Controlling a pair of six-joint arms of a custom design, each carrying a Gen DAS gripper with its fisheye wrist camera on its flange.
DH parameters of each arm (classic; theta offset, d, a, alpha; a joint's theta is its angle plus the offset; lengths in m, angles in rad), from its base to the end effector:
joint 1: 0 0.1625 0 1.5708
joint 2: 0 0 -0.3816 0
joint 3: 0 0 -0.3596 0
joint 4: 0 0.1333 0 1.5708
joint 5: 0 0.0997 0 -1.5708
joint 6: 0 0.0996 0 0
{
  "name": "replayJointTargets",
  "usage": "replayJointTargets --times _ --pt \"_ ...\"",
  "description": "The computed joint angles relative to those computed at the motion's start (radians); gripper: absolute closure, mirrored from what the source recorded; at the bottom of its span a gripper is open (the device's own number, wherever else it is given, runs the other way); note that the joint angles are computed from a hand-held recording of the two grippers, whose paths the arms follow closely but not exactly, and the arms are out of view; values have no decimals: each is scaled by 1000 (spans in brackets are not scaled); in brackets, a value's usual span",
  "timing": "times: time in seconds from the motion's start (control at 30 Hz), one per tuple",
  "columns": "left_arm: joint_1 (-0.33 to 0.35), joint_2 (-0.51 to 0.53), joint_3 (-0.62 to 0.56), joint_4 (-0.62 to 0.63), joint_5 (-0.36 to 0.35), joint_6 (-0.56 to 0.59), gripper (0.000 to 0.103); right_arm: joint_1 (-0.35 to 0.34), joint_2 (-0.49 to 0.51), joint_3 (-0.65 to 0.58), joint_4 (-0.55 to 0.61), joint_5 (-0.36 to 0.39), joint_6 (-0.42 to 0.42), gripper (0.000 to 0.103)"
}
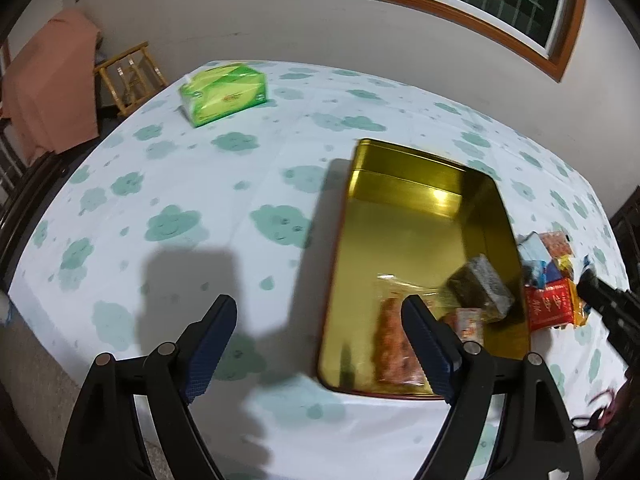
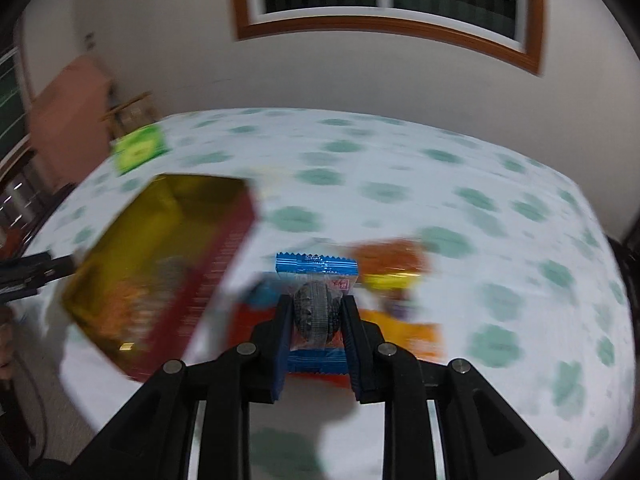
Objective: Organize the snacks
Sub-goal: 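Carry the blue-wrapped candy over the tin and release it with the right tool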
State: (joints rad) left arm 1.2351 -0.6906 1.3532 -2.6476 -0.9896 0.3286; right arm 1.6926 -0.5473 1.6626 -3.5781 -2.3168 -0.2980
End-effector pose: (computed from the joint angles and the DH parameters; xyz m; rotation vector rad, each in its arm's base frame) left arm -0.0539 -0.7252 0.1483 0.6705 2.4284 -0.5310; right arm 0.1385 -0.5911 0.0698 0.0549 -2.1997 0.9557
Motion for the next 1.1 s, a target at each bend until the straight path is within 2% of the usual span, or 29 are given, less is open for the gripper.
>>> replayJointTargets --times 0.2,0.37,0.73,1.1 --pt "19 -11 -9 0 29 -9 21 44 90 -131 136 75 -16 79" --pt "33 -20 -12 2 46 -19 21 56 145 -215 226 115 -11 79" --pt "51 -42 6 2 74 -33 21 66 232 -351 361 139 -2 79" --pt "54 -56 24 9 77 -43 21 57 281 -434 431 118 3 78"
